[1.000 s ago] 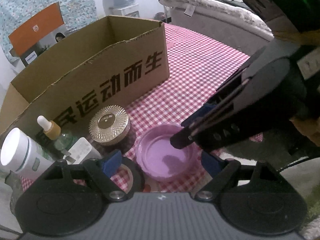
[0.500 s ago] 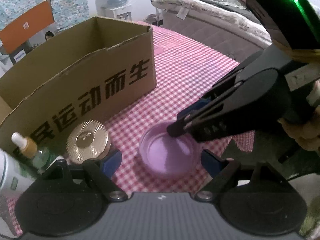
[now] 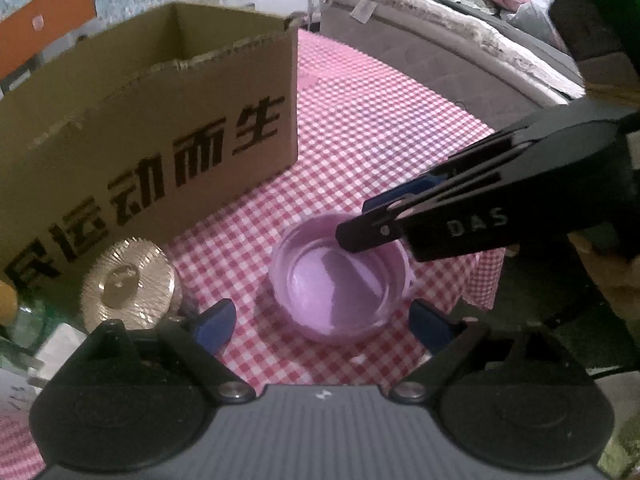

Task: Organize rigid objects
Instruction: 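Close the right gripper on the rim of the purple lid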

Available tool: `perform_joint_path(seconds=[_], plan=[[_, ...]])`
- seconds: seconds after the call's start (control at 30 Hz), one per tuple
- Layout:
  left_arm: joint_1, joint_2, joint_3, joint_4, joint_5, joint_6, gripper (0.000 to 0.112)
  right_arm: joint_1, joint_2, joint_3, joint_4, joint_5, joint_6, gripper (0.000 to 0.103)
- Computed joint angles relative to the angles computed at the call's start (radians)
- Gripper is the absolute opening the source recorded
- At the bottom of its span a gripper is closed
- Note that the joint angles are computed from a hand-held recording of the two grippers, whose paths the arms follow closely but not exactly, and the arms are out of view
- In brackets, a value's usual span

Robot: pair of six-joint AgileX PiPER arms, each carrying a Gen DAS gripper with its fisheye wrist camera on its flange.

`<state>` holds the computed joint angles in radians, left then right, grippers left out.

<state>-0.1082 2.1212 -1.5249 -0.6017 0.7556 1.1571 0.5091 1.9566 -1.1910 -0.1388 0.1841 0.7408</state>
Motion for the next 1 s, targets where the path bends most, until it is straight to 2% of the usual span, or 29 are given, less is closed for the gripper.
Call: perform_joint_path(seconds=[0.2, 0.27, 0.37, 0.53, 0.67, 0.8, 0.9, 1.0], plan=[[0.003, 0.013, -0.010, -0.026, 0.003, -0.010, 0.103, 0.002, -0.009, 0.021, 0.055, -0.035, -0.031, 0.037], [-0.005, 0.001, 0.022, -0.032, -0.045, 0.015, 0.103, 0.003, -0.014, 0.031, 0.058, -0.047, -0.028, 0.043], [-0.020, -0.017, 0.072, -0.032, -0.115, 0.030, 0.103, 0.002, -0.017, 0.045, 0.074, -0.069, -0.038, 0.044], [-0.013, -0.020, 0.077, -0.039, -0.117, 0.037, 0.103, -0.001, -0.024, 0.063, 0.134, -0.098, -0.084, 0.046], [-0.012, -0.034, 0.114, -0.062, -0.159, 0.073, 0.103, -0.005, -0.029, 0.072, 0.227, -0.109, -0.176, 0.047], [-0.016, -0.029, 0.098, -0.045, -0.148, 0.027, 0.103, -0.002, -0.031, 0.077, 0.244, -0.120, -0.185, 0.048], [-0.009, -0.024, 0.087, -0.060, -0.134, 0.011, 0.103, 0.003, -0.032, 0.083, 0.172, -0.129, -0.107, 0.049], [-0.004, -0.027, 0.099, -0.083, -0.140, 0.040, 0.103, 0.004, -0.034, 0.088, 0.213, -0.135, -0.144, 0.050]])
